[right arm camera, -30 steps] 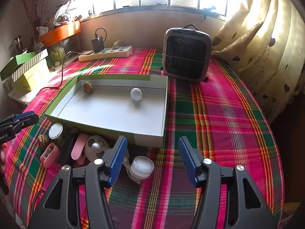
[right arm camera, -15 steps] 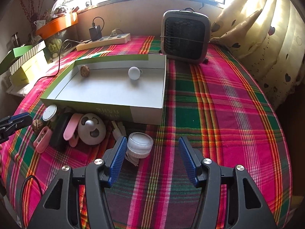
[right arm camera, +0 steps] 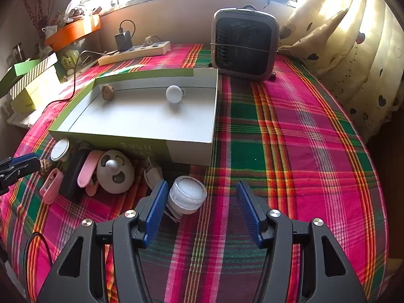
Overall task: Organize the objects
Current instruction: 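Withdraw both grippers from the box toward the second walnut and the white jar, then grasp the second walnut with the left gripper while the right gripper grasps the white jar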
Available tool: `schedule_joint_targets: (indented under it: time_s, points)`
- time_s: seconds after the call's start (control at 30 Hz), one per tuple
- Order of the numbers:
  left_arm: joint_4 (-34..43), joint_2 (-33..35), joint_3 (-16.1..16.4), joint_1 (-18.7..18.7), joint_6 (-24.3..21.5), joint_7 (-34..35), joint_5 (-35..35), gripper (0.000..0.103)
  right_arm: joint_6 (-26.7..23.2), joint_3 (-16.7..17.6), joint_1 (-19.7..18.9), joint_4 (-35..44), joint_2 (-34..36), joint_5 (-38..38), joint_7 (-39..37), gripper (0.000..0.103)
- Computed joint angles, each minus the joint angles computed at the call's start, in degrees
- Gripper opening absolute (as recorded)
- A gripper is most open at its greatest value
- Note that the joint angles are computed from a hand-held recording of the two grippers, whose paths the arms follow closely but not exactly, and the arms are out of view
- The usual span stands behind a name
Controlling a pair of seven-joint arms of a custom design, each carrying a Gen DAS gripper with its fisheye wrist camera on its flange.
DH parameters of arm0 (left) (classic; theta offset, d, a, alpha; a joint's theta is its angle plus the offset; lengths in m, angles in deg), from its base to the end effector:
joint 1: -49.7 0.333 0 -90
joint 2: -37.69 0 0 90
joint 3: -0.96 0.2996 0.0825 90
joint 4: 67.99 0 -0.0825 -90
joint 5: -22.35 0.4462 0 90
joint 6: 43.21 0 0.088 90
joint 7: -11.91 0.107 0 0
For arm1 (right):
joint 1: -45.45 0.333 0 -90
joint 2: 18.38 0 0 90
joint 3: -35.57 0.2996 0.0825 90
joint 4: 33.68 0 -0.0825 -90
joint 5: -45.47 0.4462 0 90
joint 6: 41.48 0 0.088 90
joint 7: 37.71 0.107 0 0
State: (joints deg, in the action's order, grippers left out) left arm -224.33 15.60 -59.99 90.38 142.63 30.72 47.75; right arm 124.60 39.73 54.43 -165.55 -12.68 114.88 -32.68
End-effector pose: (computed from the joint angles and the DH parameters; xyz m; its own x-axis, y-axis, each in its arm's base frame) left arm 0.4414 -0.1753 0.2826 0.2455 -0.9417 0.2302 -0.6941 -0.3365 -0.6364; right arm 0.5713 0.0762 0.2709 0.5553 -0.8316 -0.0095 -0.6451 -0.4236 -0.6359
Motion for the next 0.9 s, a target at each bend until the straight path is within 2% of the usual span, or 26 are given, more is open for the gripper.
schedule_joint_targets:
  time_s: [0.6,0.7,0.9]
  points:
    - [1.3,2.3,-1.2,1.5,-1.0,-0.7,2.7,0.039,-0.8,-1.0,-1.6,-0.3,-0.2,1.3,1.5,0.057]
    - [1.4,2.9,-1.6,2.1,-0.9,-0.8,2.9,0.039,-2.2,-1.4,-2.2,-0.6,-0.7,3.4,0.4,0.057]
    - [1.8,2.9,-3.1,3.4,-1.4,-1.5,3.7,0.039,-1.8,-2.0,-2.4,-0.9,-0.9,3.2,1.6,0.057]
